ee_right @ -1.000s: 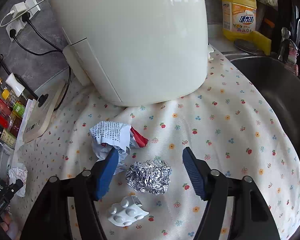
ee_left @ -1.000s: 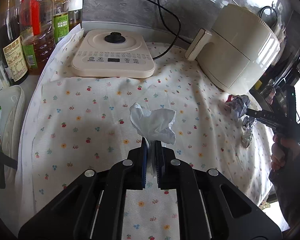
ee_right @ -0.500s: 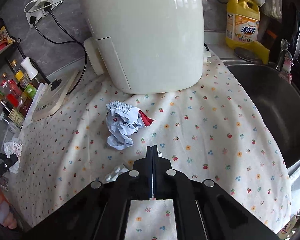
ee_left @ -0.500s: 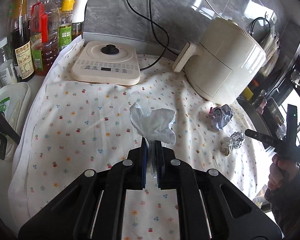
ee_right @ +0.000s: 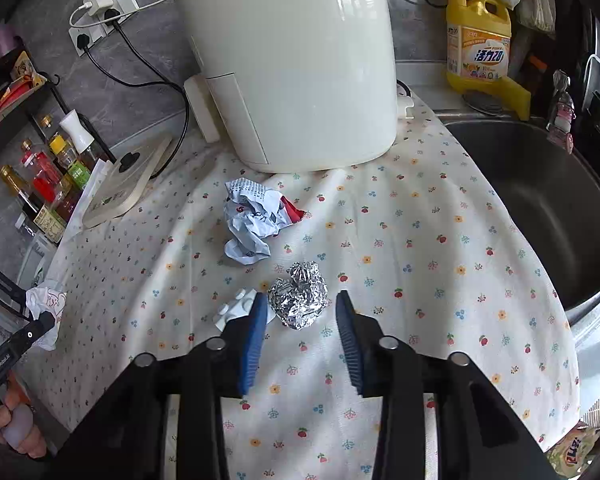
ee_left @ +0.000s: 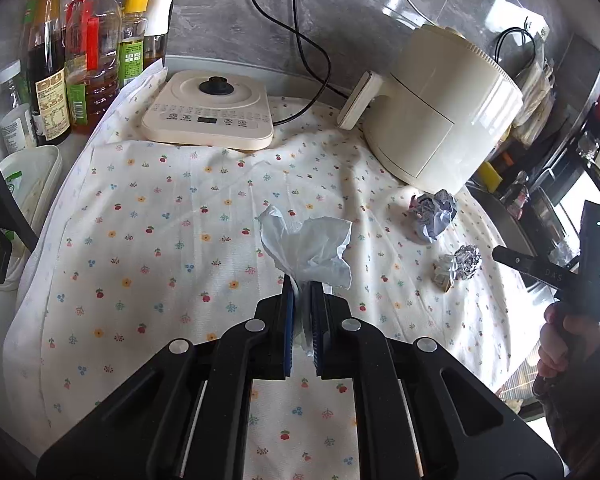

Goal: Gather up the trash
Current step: 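Grasp the foil ball with the right gripper while the left holds the tissue, then carry the tissue and foil ball down over the white bucket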

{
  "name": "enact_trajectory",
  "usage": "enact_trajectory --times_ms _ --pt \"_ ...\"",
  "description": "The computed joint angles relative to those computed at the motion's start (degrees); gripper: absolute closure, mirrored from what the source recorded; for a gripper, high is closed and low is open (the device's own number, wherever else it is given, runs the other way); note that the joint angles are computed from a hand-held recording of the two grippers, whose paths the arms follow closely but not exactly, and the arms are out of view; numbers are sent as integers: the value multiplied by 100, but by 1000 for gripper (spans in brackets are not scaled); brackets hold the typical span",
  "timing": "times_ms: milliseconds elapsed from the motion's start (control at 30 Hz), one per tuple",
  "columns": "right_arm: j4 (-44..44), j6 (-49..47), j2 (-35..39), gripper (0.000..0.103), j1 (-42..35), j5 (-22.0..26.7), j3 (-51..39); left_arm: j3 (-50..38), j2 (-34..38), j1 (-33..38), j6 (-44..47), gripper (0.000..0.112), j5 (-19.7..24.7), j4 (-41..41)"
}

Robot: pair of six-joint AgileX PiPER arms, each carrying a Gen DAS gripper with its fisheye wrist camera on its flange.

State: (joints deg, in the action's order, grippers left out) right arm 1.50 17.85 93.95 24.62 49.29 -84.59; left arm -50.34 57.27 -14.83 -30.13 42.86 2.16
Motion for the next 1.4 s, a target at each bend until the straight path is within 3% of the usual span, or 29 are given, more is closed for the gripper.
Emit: enact_trajectory --times_ms 267,400,533,700,900,1067,1233,1400 --pt "51 62 949 37 -28 97 -850 -78 198 1044 1188 104 -77 -807" --pt "99 297 1433 63 -57 299 -1143 -60 209 1477 1653 104 21 -1107" --pt "-135 509 1546 70 77 242 -1187 -5 160 1792 1969 104 105 -1330" --pt "-207 540 1300 71 166 81 -1065 37 18 1631 1795 104 127 -1215" --pt "-315 649 587 71 157 -89 -449 139 -359 982 1019 104 231 -676" --pt "-330 692 -189 71 72 -146 274 254 -782 14 -255 104 527 252" --pt "-213 680 -977 71 -58 -155 976 302 -1126 -1556 -2005 104 1153 1523" --pt "-77 692 -1728 71 -131 -134 1635 239 -1237 -3747 -4087 104 2236 2893"
